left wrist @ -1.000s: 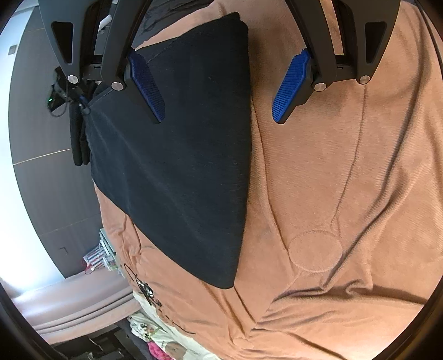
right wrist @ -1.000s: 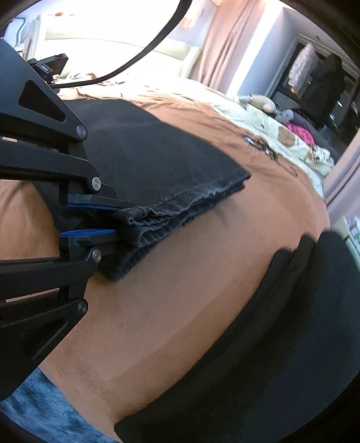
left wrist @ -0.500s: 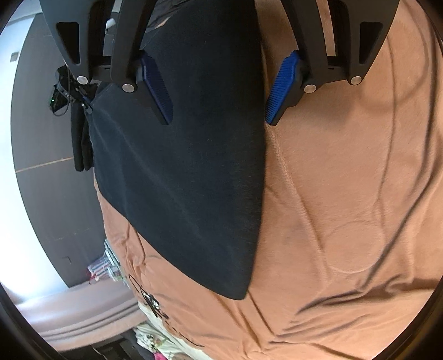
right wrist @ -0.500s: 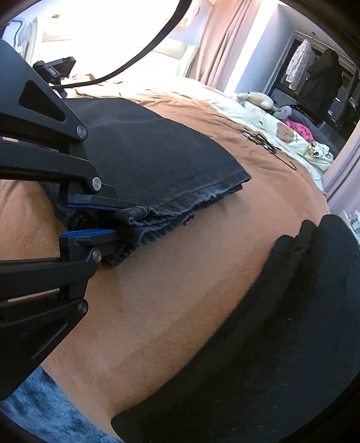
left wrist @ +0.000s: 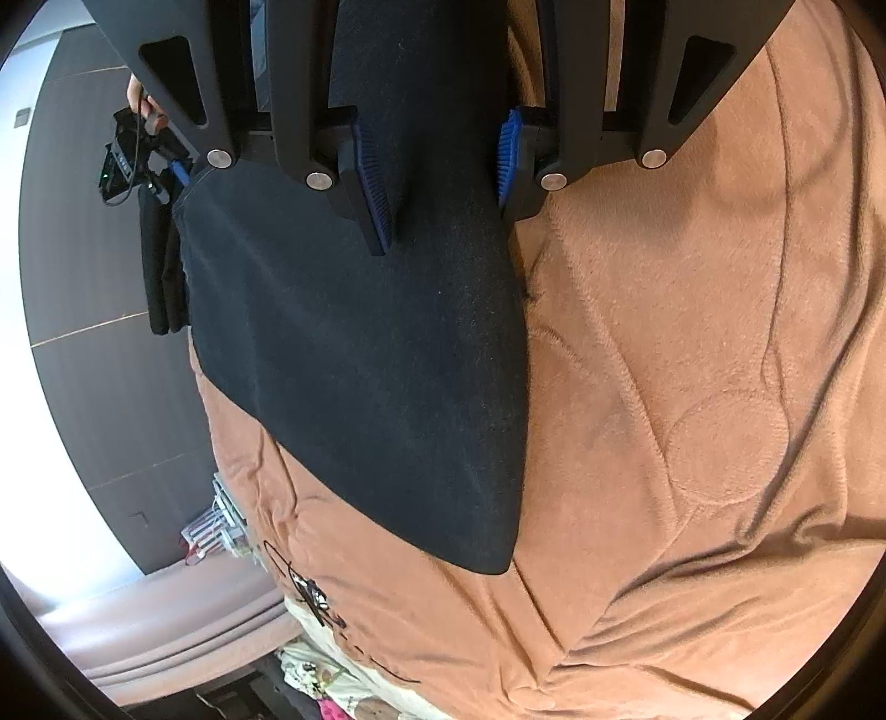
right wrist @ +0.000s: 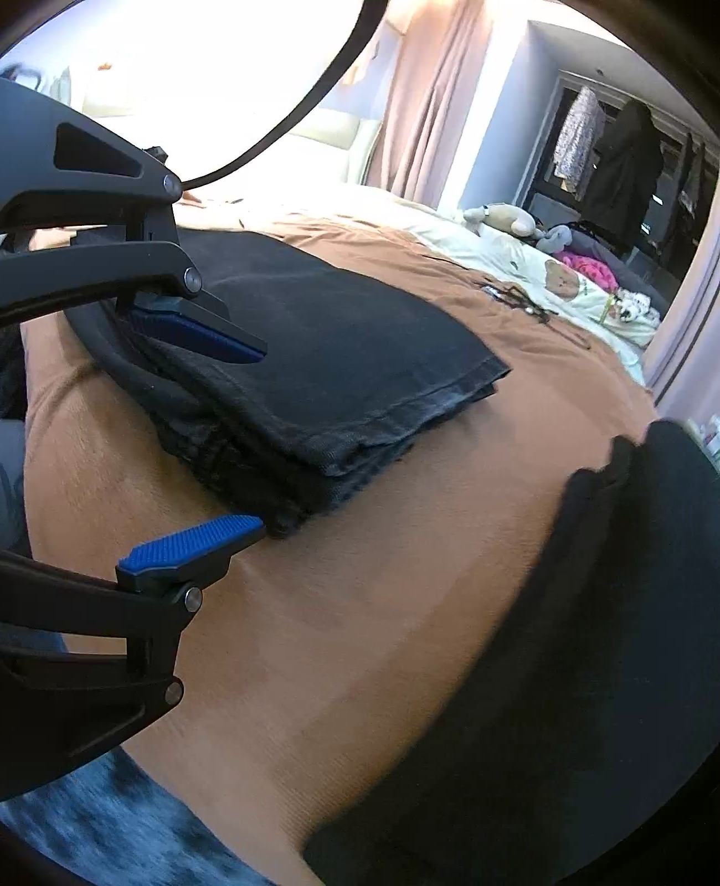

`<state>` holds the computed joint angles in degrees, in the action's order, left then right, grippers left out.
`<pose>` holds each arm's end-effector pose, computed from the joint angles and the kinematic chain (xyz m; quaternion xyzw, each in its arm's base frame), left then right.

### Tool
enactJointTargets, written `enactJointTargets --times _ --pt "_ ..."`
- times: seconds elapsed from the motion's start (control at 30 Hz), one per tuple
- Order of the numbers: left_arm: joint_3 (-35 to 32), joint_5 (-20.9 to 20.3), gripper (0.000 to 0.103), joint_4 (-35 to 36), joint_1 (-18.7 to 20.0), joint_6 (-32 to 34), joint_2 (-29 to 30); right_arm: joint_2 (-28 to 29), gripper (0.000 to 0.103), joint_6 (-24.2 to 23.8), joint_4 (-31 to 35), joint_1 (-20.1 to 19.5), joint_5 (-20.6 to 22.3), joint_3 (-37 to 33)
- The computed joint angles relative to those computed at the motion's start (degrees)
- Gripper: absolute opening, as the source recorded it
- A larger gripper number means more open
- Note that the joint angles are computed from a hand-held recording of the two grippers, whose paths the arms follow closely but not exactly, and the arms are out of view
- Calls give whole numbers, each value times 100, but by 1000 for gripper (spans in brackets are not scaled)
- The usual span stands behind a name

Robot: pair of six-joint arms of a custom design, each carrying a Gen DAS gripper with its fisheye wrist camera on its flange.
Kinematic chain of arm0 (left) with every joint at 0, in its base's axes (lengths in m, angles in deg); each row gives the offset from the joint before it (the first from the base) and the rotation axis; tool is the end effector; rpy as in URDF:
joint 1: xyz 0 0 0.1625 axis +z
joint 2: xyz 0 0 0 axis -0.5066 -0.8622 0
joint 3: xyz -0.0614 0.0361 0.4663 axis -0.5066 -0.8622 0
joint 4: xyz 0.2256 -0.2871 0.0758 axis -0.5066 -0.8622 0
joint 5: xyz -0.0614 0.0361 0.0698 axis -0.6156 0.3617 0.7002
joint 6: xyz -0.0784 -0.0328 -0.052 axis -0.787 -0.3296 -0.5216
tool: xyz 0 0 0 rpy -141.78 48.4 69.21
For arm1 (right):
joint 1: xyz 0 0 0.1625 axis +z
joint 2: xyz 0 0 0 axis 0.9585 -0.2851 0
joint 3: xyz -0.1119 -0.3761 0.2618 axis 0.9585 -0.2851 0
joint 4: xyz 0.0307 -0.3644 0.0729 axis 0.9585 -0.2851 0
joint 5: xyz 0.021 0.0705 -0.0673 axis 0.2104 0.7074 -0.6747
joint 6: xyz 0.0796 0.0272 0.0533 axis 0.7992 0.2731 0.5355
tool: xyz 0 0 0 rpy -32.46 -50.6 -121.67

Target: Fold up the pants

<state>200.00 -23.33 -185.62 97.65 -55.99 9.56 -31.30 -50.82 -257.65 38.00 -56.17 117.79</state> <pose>-0.0524 -0.5553 0.3239 -0.0882 0.9659 -0.2317 0.0739 0.2608 -0.3592 0.2289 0.0698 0.9494 -0.3055 0.0187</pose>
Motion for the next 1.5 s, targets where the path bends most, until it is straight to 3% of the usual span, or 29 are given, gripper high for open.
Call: enactJointTargets --times 0.23,0.27,0.33,0.4,0.53,0.6,0.8,0.93,1.1,1.23,1.5 --pt "-195 -235 35 -60 233 -28 263 384 55 84 -227 -423 674 -41" --pt "-214 -159 25 -31 211 26 282 401 55 70 -221 -451 702 -66" --pt "-254 111 13 104 95 96 292 395 55 27 -160 -510 759 -117" --pt "-226 339 9 58 -21 53 236 332 55 38 18 -525 739 -202" --pt "-139 502 7 -343 -163 206 71 290 55 79 213 -393 564 -263" --pt "-157 391 7 -408 -166 129 -26 298 56 107 331 -320 493 -308" --pt "-332 520 7 -244 -356 157 -287 481 59 234 411 -207 497 -498" --pt "-321 690 7 -122 -387 150 -485 606 59 41 729 -39 376 -764" --pt "-255 817 7 66 -302 146 -853 942 41 -227 1300 337 36 -1260" --pt "-203 982 7 290 -263 123 -1182 1155 30 -332 1641 511 49 -1642" --pt "-109 1214 7 617 -151 125 -1715 1590 25 -540 2198 741 59 -2337"
